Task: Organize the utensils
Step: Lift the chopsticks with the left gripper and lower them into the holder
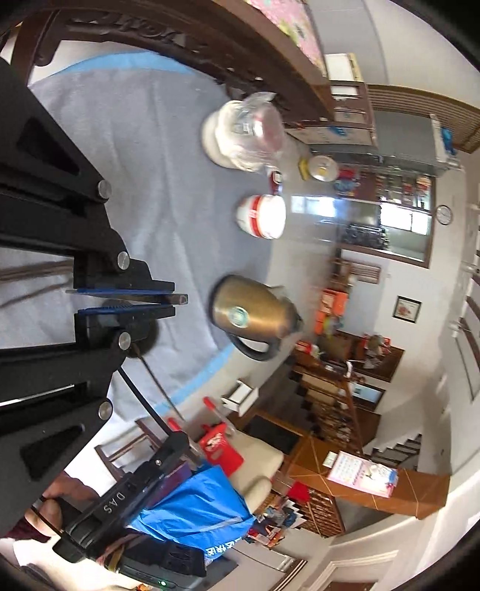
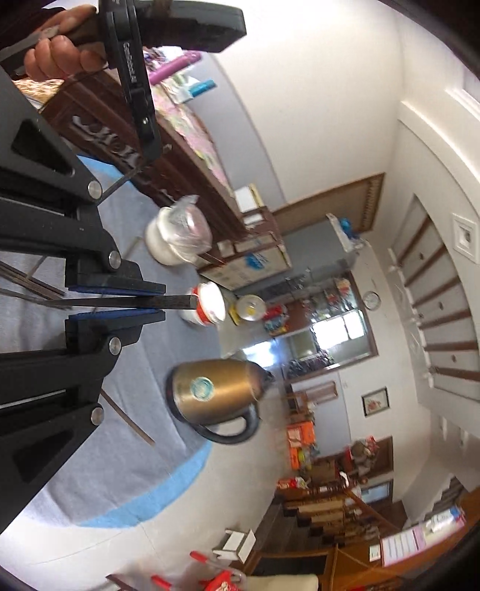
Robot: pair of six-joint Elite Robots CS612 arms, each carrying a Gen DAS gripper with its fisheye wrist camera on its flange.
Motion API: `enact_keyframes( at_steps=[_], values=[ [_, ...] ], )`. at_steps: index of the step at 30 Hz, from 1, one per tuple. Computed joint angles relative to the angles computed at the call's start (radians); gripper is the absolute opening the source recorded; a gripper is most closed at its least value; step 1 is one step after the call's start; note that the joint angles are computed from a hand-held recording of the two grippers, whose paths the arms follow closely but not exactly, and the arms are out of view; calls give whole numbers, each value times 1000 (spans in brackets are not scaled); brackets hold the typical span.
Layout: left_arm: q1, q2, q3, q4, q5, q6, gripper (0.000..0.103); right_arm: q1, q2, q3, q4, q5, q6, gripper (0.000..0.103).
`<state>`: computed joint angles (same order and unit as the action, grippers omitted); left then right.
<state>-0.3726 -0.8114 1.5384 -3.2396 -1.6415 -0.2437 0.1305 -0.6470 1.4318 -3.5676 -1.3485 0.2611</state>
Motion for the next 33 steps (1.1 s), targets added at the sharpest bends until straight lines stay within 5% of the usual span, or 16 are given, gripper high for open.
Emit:
enact_keyframes(
  at_steps=[12,17,27,33],
  values=[
    [-42,34,-87,-115,72,-63,5,19,12,-29,-129,-253,46,8],
    [-60,77,-132,-163,140,-94,5,25,31,-50,-102,-290,32,8],
    [-68,148,-184,-92,158,-97,5,18,44,-55,10,-239,68,8],
    [-78,139,-162,-87,164,-13,5,6,41,-47,51,-172,113,11]
  ],
)
